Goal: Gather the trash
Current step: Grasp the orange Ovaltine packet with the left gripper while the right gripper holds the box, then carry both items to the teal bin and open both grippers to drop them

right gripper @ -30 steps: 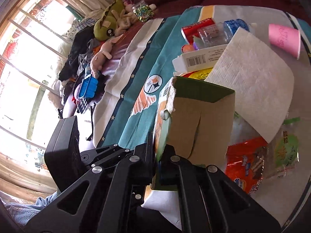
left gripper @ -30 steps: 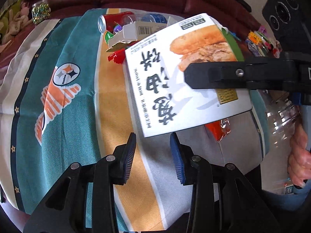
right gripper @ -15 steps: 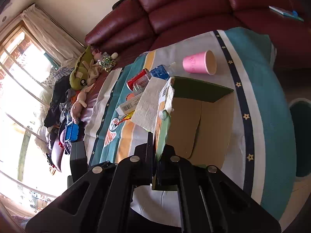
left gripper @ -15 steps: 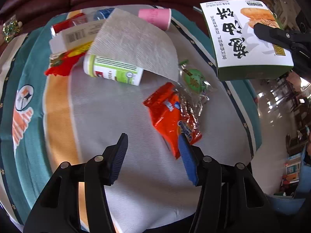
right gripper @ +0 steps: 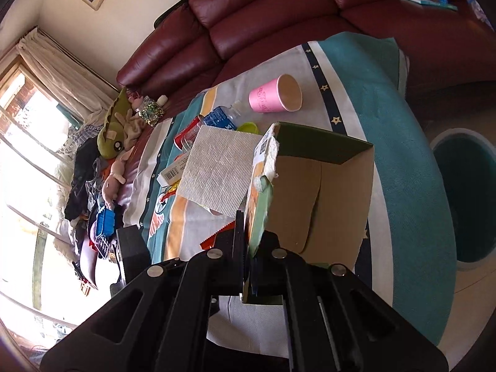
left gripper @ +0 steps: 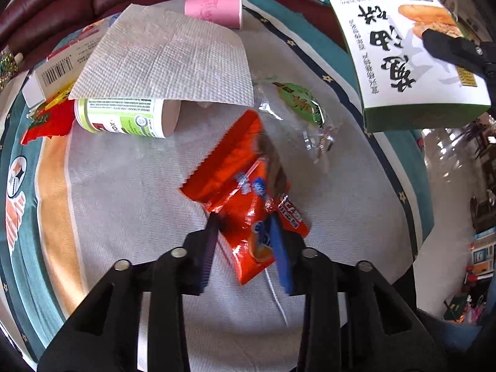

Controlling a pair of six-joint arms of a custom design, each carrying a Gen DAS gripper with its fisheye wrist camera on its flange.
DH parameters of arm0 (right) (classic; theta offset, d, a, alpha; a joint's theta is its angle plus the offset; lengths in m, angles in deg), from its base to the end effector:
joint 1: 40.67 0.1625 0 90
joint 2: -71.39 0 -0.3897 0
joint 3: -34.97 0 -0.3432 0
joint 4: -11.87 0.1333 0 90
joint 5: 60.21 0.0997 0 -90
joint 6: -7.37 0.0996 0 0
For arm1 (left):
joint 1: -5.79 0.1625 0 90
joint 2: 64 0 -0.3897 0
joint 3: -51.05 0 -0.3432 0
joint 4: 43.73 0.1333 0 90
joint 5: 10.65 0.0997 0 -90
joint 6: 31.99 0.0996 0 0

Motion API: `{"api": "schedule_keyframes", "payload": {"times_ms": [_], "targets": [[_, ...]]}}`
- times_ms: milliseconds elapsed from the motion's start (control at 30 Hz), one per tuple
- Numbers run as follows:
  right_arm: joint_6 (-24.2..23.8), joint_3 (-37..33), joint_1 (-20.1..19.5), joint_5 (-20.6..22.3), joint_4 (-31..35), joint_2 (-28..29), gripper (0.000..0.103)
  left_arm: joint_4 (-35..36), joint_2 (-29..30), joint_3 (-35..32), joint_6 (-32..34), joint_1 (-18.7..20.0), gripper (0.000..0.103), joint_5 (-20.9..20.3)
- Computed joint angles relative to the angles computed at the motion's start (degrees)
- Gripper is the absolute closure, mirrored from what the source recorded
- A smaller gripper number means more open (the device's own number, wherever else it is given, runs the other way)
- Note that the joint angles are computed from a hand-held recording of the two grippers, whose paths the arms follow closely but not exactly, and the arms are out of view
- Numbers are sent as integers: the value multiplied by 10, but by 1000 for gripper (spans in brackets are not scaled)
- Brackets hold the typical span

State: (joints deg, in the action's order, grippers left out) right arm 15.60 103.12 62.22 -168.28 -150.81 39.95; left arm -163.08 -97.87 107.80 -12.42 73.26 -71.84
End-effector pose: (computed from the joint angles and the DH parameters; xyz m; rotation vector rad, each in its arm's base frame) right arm 0.2658 -0.7023 0.1425 -0.0305 -2.7950 0.9722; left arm -0.1194 -0.7610 0.1708 0.9115 2.4749 -0.1665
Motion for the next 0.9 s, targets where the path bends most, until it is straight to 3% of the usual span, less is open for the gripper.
{"api": "schedule_keyframes", "payload": {"times_ms": [133,500,700,767,833,900], "targets": [[3,9,-2,5,-4,-3,100,-39,-20,28,4,-5,93,17],[3,60,1,-1,-59,-34,100,-85,-61,44,27,-31,93,-5],[11,114,-6,-18,-109,-71,100,-49,-41,10,49,-45,93,-6],[19,119,-12,-14,-100,-72,100,-30,-39,8,34,-39,87,10],[27,114,-18,-6,-86,-67,100,-4,-35,1,1,-27,47,9],[30,106,-20,1,-78,-59,100,-25,-37,19,-6,-24,39,23]]}}
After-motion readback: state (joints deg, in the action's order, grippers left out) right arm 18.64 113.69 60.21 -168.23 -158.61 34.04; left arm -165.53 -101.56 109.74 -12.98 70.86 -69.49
